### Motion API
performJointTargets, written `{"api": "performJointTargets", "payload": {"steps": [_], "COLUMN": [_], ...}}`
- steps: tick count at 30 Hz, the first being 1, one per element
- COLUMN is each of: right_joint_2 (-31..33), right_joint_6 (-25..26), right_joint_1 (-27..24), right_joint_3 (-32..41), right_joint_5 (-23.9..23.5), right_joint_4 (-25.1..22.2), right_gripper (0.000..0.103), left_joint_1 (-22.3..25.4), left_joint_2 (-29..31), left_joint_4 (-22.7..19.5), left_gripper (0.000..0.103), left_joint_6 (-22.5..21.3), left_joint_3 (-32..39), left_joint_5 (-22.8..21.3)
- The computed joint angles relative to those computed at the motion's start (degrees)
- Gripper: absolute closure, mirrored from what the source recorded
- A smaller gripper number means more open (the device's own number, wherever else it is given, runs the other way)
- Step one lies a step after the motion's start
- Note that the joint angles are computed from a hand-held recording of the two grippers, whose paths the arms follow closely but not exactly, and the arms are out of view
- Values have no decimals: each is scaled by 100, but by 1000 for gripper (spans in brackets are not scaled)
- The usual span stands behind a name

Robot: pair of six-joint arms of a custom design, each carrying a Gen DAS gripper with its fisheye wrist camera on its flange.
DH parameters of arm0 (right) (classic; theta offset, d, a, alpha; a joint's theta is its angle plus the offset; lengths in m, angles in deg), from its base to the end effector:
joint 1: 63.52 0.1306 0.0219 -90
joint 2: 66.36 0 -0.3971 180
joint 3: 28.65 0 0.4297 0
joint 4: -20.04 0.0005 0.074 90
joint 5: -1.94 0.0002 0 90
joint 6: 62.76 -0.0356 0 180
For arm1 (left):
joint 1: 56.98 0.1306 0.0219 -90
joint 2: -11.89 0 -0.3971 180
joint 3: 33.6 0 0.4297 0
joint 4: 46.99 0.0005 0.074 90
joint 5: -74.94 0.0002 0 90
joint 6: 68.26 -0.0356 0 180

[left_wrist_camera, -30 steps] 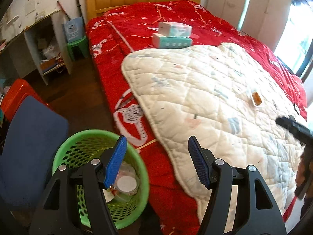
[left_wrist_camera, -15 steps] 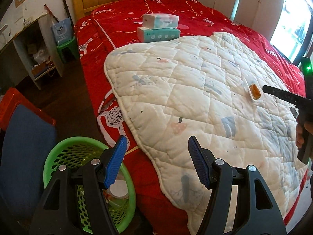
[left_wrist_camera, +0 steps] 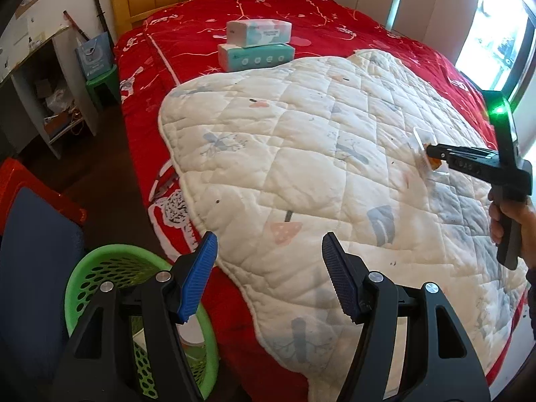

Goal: Collect trash
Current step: 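Lift the orange scrap with the right tool while the left tool grasps the empty clear tray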

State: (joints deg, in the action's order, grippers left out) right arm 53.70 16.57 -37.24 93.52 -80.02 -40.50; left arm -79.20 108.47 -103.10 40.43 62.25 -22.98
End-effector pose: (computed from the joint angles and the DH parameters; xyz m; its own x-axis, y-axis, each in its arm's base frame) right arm 0.6366 0.3082 0.3969 -0.8197 -0.2003 -0.5366 -0.2249 0.9742 -0.0202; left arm 0.5170 -0.2064 0.4280 -0.8318 -0.0031 -0.5551 0.0404 0.9970 -0.0660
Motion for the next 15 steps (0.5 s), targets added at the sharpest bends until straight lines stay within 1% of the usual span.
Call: {"api": "performJointTargets", "payload": {"steps": [5, 9, 15], "right_joint_2": [-108, -388, -998], "right_joint_6": [-70, -163, -229], "right_joint_1": [-4, 0, 26], "right_joint_3": [-116, -373, -917], "right_joint_5": [25, -80, -191], "right_joint_4": [105, 332, 738], "right_gripper": [84, 85, 85], "left_joint_1": [-83, -170, -326], "left_joint_2": [165, 310, 721], "left_joint_4": [-30, 3, 34], "left_gripper": [39, 39, 39], "left_joint_6": [-6, 10, 84], "left_joint_3": [185, 337, 803], "left_joint_5": [83, 205, 561]}}
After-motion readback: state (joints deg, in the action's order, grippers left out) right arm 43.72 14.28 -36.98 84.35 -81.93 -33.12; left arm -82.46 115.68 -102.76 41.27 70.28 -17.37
